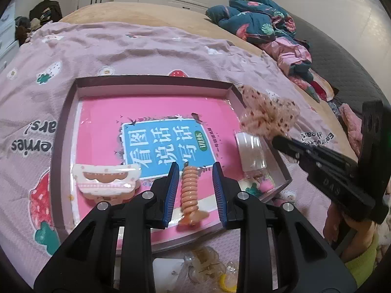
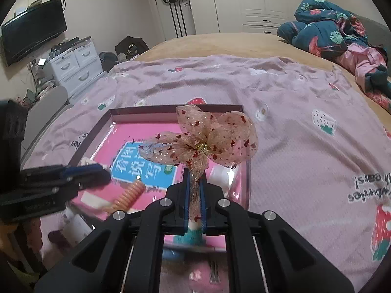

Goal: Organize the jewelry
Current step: 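Carry the coiled tie into the box with the left tool while the right tool drops the bow, then lift both open tools back from the box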

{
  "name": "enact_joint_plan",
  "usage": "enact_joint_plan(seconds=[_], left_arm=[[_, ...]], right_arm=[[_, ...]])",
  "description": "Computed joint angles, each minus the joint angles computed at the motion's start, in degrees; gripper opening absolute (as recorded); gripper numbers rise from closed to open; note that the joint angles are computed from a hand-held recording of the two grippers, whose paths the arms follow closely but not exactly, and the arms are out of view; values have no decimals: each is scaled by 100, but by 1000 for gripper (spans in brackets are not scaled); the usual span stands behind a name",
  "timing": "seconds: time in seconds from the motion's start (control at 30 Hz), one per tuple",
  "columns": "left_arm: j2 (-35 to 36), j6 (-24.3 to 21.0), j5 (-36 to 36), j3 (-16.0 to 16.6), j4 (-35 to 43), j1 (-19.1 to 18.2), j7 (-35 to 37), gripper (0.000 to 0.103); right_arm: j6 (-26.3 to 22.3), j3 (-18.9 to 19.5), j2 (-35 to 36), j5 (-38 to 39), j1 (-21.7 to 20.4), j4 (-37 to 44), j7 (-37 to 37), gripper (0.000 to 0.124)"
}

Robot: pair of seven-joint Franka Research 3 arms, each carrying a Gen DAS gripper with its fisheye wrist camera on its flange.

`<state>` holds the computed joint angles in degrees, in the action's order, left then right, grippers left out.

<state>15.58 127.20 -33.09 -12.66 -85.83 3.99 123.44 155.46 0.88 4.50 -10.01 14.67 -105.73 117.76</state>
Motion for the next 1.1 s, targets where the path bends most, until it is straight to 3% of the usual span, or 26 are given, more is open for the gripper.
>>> enact_joint_plan(seconds=[0.13, 0.3, 0.37, 0.5, 0.57, 0.67, 0.8, 0.9, 1.1], left_arm=[[-146, 142, 24, 33, -169, 4, 8, 19], [-291, 221, -65, 95, -317, 39, -19, 23], [-395, 300, -97, 127, -424, 42, -22, 30], [-566, 422, -156, 188, -586, 23, -2, 33], [-688, 498, -265, 219, -697, 27, 35, 41], [-830, 579, -354, 278, -822, 4, 107, 47], [-1059, 731, -484, 374, -1024, -35, 185, 51], [-1271, 825, -680, 474, -1203, -47, 279, 56], [-1514, 875, -815, 647, -1353, -113, 365, 64]], right_arm=[[-97, -5, 148, 177, 1, 131, -83, 13], [-1, 11, 88, 476, -8, -28, -253, 28], [138, 22, 11, 601, -24, -140, -349, 32], [235, 30, -133, 659, -46, -310, -333, 37], [295, 43, -216, 683, -63, -402, -292, 42], [360, 67, -326, 552, -80, -483, -153, 49], [505, 121, -489, 384, -120, -605, 80, 72], [720, 176, -663, 430, -159, -756, 135, 75], [837, 372, -1018, -389, -396, -950, 880, 84]])
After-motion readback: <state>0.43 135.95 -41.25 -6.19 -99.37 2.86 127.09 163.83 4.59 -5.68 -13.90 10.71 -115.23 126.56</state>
